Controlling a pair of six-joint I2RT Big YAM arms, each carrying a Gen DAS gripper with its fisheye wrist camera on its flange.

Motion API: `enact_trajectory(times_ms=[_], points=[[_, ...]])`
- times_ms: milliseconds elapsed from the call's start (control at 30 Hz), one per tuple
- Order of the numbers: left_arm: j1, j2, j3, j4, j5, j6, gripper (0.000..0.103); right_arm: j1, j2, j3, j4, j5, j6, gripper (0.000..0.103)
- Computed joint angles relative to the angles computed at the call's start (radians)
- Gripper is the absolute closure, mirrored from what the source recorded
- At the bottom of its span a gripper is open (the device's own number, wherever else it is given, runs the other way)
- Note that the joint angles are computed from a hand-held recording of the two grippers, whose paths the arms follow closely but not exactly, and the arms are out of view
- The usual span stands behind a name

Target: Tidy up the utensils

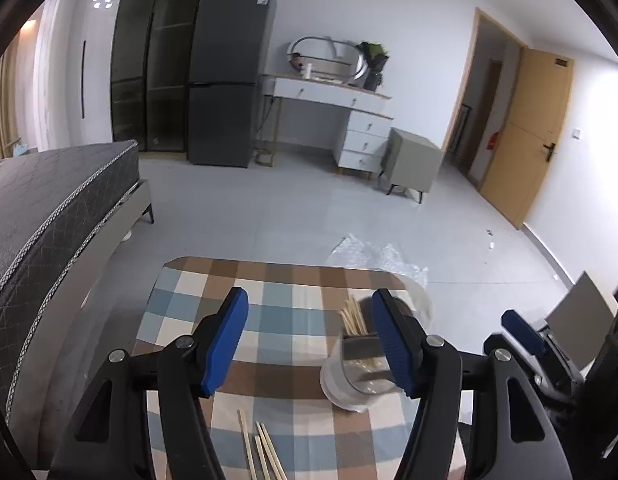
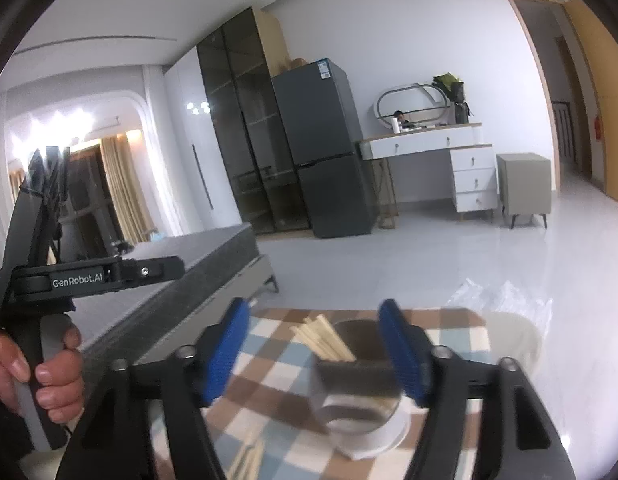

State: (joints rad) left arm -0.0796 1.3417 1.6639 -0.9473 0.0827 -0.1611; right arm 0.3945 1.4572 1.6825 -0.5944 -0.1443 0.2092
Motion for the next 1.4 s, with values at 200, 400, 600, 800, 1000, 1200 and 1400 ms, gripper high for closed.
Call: enact_trajectory(times_ms=[200,400,600,800,1000,1200,1400], points=[[0.005,-0.081,-0.068,0.005,-0.057,0.015,0.027,0.049,-0.097,-0.104,0.034,0.067,0.046,0.023],[0.007,-0.144,-0.150,0.058,-0.112,0.051,0.015,0.100,-0.161,-0.175,0.076,0.120,0.057,0.012],[0.024,-0.220,-0.263,0.125,-0.127,0.078,0.009,0.141,-0.189,-0.226,0.093,0.157,0.069,0.004],[0.058,-0.255,-0.355,0.169,-0.102,0.087,0.007,0.182,-0.184,-0.258,0.061,0.181,0.076,0.002],[0.083,-0.261,-0.426,0.189,-0.102,0.093,0.007,0.212,-0.179,-0.294,0.036,0.197,0.083,0.002],[0.106,-0.256,-0.478,0.210,-0.092,0.085,0.007,0.229,-0.145,-0.287,-0.024,0.200,0.092,0.002],[0.129,-0.227,-0.507,0.228,-0.063,0.073,0.007,0.247,-0.092,-0.258,-0.107,0.198,0.081,0.002]])
